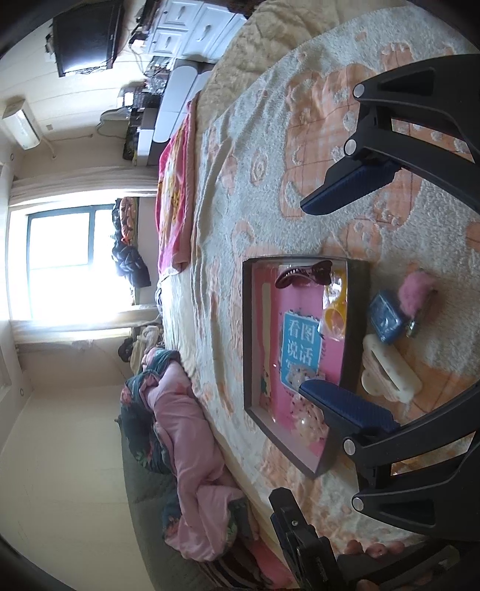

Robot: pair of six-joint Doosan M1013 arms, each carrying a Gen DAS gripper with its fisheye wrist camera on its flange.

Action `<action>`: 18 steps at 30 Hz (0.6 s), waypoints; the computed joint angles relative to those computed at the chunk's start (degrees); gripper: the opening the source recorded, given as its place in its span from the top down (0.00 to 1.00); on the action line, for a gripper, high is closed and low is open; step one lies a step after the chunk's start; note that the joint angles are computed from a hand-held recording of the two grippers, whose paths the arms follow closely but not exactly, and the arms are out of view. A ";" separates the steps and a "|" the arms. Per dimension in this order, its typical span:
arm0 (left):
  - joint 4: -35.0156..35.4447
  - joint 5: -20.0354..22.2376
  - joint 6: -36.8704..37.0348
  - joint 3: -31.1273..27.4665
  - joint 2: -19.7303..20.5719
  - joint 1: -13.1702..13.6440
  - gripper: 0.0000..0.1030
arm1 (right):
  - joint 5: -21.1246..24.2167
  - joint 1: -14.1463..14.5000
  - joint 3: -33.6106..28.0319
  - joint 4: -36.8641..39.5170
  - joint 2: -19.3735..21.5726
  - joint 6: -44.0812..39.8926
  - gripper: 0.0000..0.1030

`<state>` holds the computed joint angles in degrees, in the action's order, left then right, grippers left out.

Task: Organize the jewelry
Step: 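Withdraw both tools from the box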

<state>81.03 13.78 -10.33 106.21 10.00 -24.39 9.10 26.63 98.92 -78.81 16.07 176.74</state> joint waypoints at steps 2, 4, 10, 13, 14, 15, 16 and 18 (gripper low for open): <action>1.80 -0.10 -1.82 0.55 -0.36 0.06 0.11 | 0.12 0.37 0.41 -3.79 -0.30 3.17 0.14; 5.25 0.22 -5.44 1.19 -0.79 0.03 0.11 | -0.03 0.55 0.65 -5.13 -0.49 4.14 0.14; 8.58 1.11 -8.61 2.78 -1.94 -0.10 0.11 | -0.28 1.02 1.30 -6.82 -0.94 6.05 0.14; 8.97 1.24 -9.48 3.57 -2.45 -0.05 0.11 | -0.41 1.21 1.55 -5.84 -1.06 4.80 0.14; 9.04 1.25 -9.63 3.77 -2.58 -0.03 0.11 | -0.40 1.30 1.64 -5.83 -1.07 4.69 0.14; 9.14 1.26 -9.69 3.94 -2.68 -0.02 0.11 | -0.49 1.42 1.74 -5.66 -1.10 4.36 0.14; 9.20 1.44 -9.69 4.17 -2.76 -0.04 0.11 | -0.53 1.49 1.82 -5.68 -1.15 4.25 0.14; 8.49 1.22 -9.27 4.53 -2.89 0.05 0.11 | -0.64 1.72 1.99 -5.89 -1.21 4.14 0.14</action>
